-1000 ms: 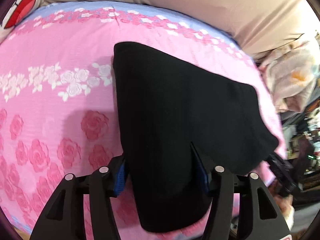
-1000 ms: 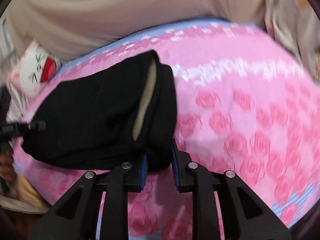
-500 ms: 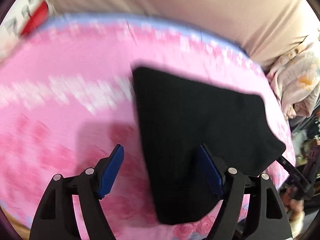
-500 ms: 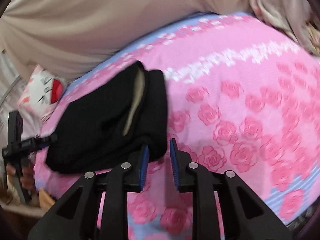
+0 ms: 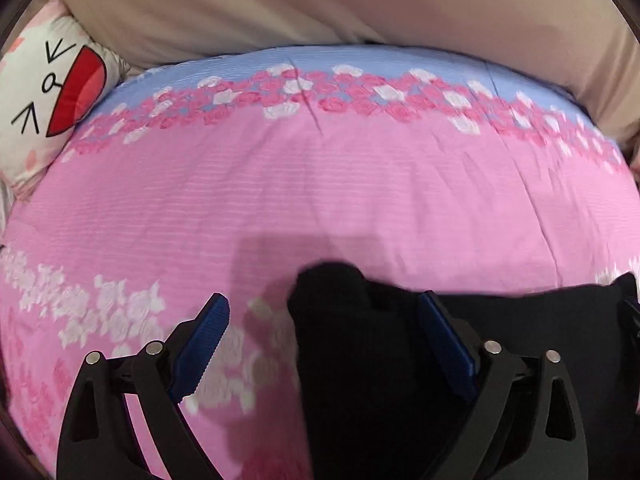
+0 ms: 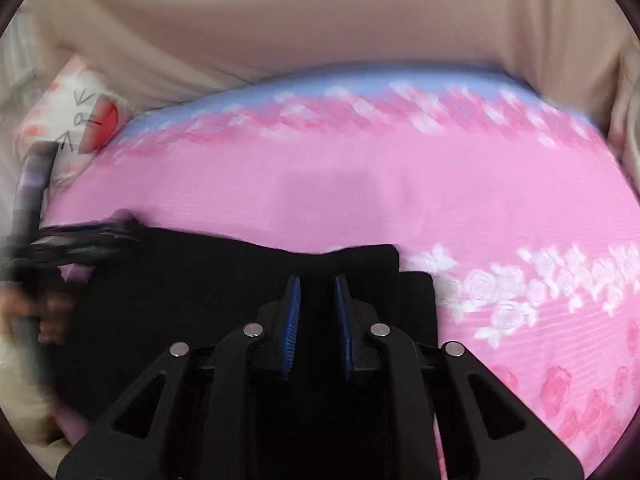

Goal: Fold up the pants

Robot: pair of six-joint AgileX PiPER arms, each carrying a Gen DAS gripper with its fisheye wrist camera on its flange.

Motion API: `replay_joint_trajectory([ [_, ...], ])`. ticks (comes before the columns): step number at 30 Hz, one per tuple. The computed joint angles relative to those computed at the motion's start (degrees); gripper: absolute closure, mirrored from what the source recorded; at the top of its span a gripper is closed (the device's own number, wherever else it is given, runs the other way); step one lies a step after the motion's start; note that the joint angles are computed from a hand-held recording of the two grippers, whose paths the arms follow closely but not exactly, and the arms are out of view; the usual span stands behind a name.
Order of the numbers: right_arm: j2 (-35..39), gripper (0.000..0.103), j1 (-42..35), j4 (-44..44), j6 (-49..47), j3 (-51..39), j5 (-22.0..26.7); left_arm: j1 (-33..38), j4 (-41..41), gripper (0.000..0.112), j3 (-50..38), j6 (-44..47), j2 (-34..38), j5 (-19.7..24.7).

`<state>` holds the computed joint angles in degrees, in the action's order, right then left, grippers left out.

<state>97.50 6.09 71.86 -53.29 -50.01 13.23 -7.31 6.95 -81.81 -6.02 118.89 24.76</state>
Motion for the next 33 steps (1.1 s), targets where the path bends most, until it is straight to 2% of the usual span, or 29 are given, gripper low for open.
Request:
replay_joint_trajectory([
  [1,-0.45,0.088,-1.4,-4.61,5.73,-1.13,3.52,0.32,0.38,0.018,-0.29,0.56,0.59,-0.28],
  [2,-3.11,0.087,-1.72,-10.34,10.78,-1.23,4.75,0.73,-1.52,0.018,0.2,2.97,0.27,-0.52],
  [3,-5.46,0.084,-1.12,-16.07,15.96,-0.83,3.69,1.68,-4.46,0.018,1.58,6.24,-1.43,-1.01],
  [4,-7.74,0.07,-0.35,-21.8,21.44,0.23,1.3,2.9,-9.45,0.02,2.88,11.8,-3.02,-1.87],
  [5,-10.41,0.04,-0.65,-26.99,26.07,1.79,-0.53,3.91,-15.17,0.02,5.25,17.53,-5.07,-4.11],
  [6,-12.08,0.027,-1.13,-29.9,28.46,2.97,-0.91,5.1,-20.9,0.02,7.27,23.26,-7.36,-4.94],
  [7,-13.3,0.015,-2.26,-30.51,28.56,3.28,0.6,6.54,-26.62,0.02,8.6,28.99,-9.77,-3.47],
  [8,-14.32,0.016,-4.49,-28.82,26.37,3.45,4.38,8.16,-32.35,0.021,8.5,34.69,-11.03,0.29],
  [10,-13.74,0.016,-9.55,-19.75,16.9,3.95,10.62,11.76,-43.14,0.021,8.52,46.14,-12.05,8.67],
  [11,-12.49,0.016,-12.06,-16.83,13.94,4.35,14.12,12.92,-45.9,0.021,9.79,50.07,-12.86,12.08],
  [15,-6.99,0.016,-15.68,-9.82,6.75,5.4,20.53,12.88,-47.5,0.021,16.03,55.33,-15.42,14.96],
  [18,-4.33,0.016,-17.26,-2.26,-1.05,8.16,25.35,12.74,-49.71,0.02,17.19,56.37,-12.43,18.79],
  [19,-4.12,0.014,-17.16,1.23,-4.38,9.52,25.46,12.62,-50.25,0.02,15.85,55.62,-10.12,20.93],
  [20,-4.49,0.012,-16.85,3.28,-6.3,10.17,25.42,12.8,-52.26,0.019,15.81,56.61,-9.65,20.78],
  [21,-3.13,0.012,-17.12,6.13,-8.99,10.14,27.67,12.66,-53.09,0.019,15.64,57.13,-9.47,20.49],
  [24,-2.22,0.012,-14.69,10.53,-10.78,9.65,25.18,9.37,-49.66,0.018,13.9,54.52,-8.52,16.96],
  [25,-2.09,0.012,-13.65,11.24,-10.95,9.29,23.84,7.27,-47.21,0.016,13.77,53.09,-8.5,14.51],
  [27,-2.17,0.012,-11.49,12.75,-11.85,8.99,20.98,5.54,-47.65,0.014,14.71,55.7,-8.28,10.66],
  [28,-2.3,0.018,-10.0,13.55,-12.6,9.03,18.73,5.71,-49.25,0.014,14.53,58.07,-7.91,10.35],
  [29,-2.78,0.029,-7.89,14.13,-13.29,9.36,15.45,6.23,-50.8,0.014,13.6,60.45,-7.15,11.11],
  [30,-2.78,0.039,-7.14,14.55,-13.83,9.42,14.31,6.36,-53.79,0.014,13.26,63.9,-6.36,10.67],
  [31,-2.92,0.054,-7.35,16.34,-15.03,9.85,14.95,6.35,-55.12,0.014,12.79,65.57,-5.76,10.28],
  [33,-5.38,0.061,-5.81,17.92,-15.52,10.71,12.15,6.24,-54.87,0.022,10.93,64.79,-5.35,10.65],
])
